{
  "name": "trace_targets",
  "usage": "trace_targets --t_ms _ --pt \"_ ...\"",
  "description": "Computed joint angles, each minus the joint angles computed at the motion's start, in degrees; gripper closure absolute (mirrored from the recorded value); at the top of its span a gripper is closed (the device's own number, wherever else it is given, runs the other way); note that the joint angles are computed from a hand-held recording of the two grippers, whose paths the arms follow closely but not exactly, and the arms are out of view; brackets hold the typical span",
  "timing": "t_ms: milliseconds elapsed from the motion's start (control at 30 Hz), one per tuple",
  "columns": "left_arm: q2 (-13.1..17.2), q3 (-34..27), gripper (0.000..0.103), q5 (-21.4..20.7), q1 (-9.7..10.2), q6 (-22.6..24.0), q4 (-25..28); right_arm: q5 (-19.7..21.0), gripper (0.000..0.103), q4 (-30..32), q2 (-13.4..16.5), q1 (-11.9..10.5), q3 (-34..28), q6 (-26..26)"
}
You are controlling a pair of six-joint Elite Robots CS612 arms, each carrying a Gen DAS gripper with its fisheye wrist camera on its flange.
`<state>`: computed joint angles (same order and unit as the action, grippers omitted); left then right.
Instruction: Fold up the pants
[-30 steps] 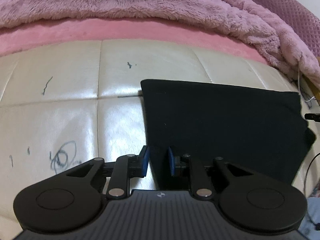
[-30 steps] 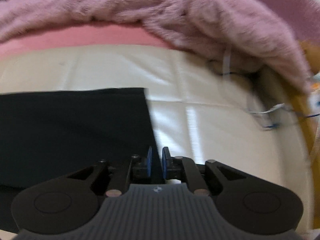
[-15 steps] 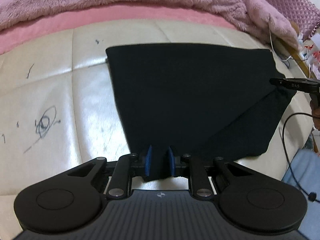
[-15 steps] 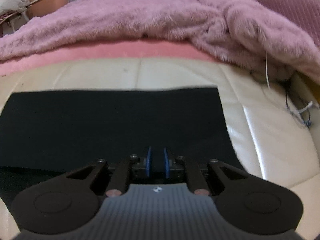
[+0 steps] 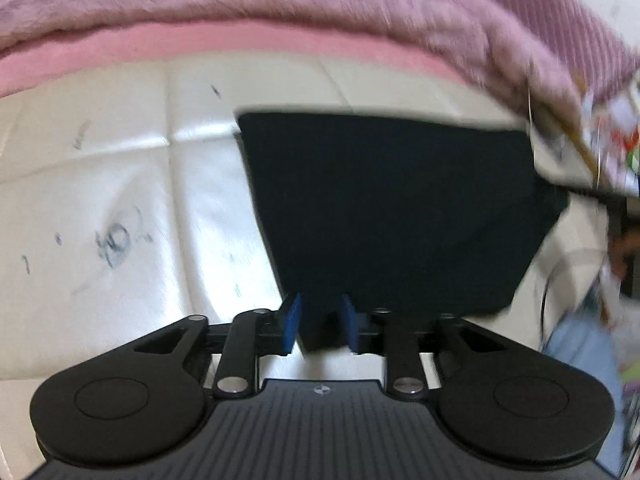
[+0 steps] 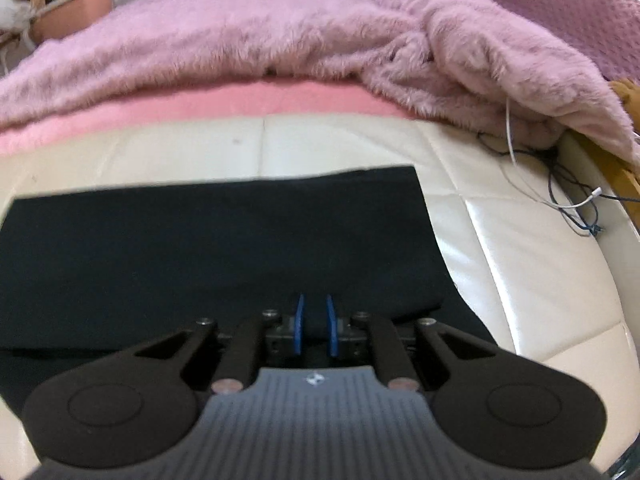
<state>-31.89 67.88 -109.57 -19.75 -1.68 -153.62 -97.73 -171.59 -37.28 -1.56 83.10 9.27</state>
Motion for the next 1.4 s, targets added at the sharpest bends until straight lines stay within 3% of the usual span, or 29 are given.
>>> trace_targets --t_ms 67,200,300,400,533,700,800,867,933,1067,1233,1400 --pt "1.4 -1.7 0.059 -1.8 0.77 -5.2 -2.2 2.8 0.094 -2.7 -0.6 0.0 1.3 2.2" --pt "5.4 -6.1 0.059 -7.7 2.33 -15.3 -5.1 10.3 0.089 -7.1 -0.6 0.2 2.4 5.5" --pt "7.9 -8.8 0.059 -10.7 2.93 -20.1 -5.2 13.6 0.084 -8.6 0.3 0.7 1.6 7.9" --pt "9.1 -10.2 0.059 -11.5 2.98 -21.8 -4.4 15.0 0.084 -8.8 1.4 1.4 0.3 8.8" --pt "10.7 -11.9 0.055 -13.3 3.20 -21.7 -5.4 13.9 0.084 -7.6 2.3 2.4 -0.9 8.0" --pt "13.4 -15.0 0.056 -19.6 4.05 -23.5 -6.8 14.7 0.084 -6.8 2.9 1.9 -1.3 9.5" --pt "14.7 -16.6 0.064 -21.5 4.28 -25.9 -7.2 14.8 0.084 -6.1 3.1 1.7 -1.6 9.9" --pt "14.7 -16.6 0.084 -20.6 4.24 -26.3 -6.6 14.6 0.084 -5.2 3.0 1.7 -1.7 9.4" --pt "14.5 -16.1 0.093 -20.6 4.34 -28.9 -8.0 14.2 0.084 -4.6 2.9 1.9 -1.9 9.0" --pt "13.1 -14.3 0.095 -18.1 4.24 -30.4 -9.2 13.1 0.084 -2.0 2.6 2.3 -2.4 7.6" --pt "9.6 -10.7 0.096 -14.1 5.03 -27.9 -7.1 13.3 0.084 4.4 2.6 3.6 -4.6 3.3" --pt "5.7 -6.5 0.096 -11.6 7.30 -23.0 -5.5 14.9 0.082 12.3 3.1 6.6 -8.3 -0.9"
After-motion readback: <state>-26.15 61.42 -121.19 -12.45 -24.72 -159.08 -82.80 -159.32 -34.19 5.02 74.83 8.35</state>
